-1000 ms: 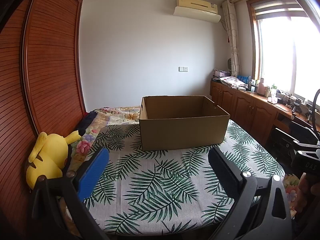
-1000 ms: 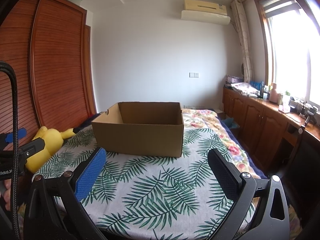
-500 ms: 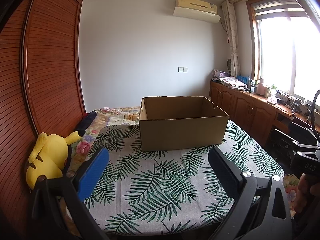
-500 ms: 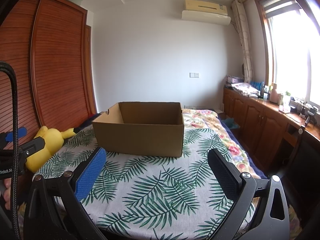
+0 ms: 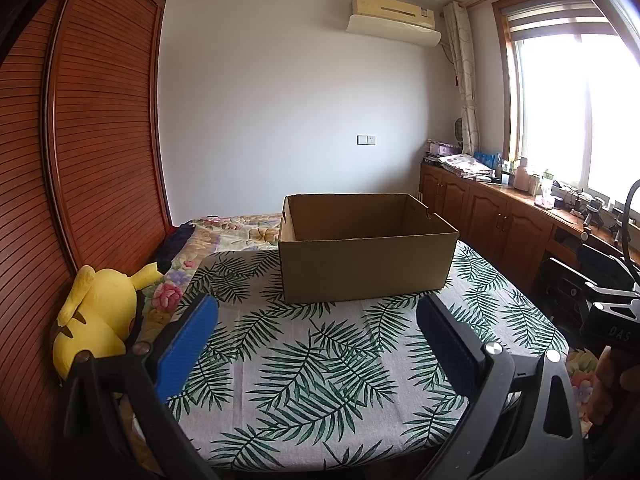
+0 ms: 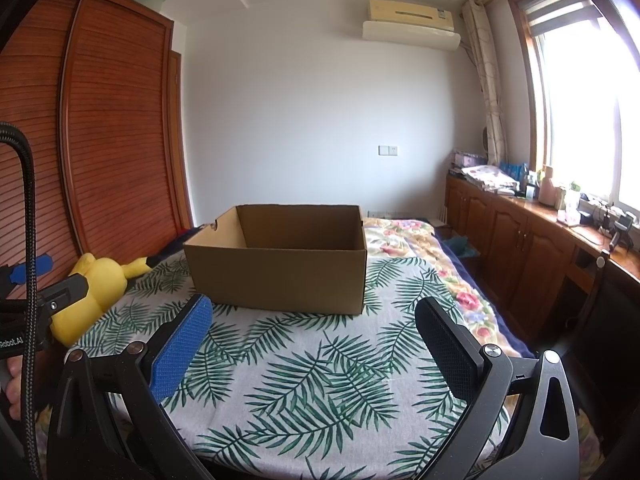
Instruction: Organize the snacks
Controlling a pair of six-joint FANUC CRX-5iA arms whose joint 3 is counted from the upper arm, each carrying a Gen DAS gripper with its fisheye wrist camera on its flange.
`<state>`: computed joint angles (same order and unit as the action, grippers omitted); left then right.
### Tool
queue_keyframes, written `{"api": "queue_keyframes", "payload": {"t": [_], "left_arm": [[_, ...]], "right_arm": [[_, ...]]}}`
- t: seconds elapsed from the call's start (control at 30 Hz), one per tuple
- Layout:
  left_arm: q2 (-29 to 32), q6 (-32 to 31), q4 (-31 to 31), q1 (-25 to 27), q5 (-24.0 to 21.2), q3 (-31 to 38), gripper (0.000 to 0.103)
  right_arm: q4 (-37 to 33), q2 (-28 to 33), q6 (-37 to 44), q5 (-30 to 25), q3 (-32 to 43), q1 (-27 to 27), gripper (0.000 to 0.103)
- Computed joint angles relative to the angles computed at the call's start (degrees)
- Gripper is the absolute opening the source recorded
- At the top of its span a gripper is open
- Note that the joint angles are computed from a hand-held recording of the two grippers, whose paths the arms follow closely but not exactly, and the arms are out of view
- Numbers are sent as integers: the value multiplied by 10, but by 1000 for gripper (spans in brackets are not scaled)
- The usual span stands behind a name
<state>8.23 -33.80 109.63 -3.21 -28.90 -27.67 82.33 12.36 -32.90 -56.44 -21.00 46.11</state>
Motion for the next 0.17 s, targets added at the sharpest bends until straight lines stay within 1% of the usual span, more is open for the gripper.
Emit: {"api": "queue_keyframes", "payload": {"t": [0.17], "left_arm": [[0,-4,4,0,1,0,101]], "right_arm": [[0,0,0,-1,0,0,103]]}}
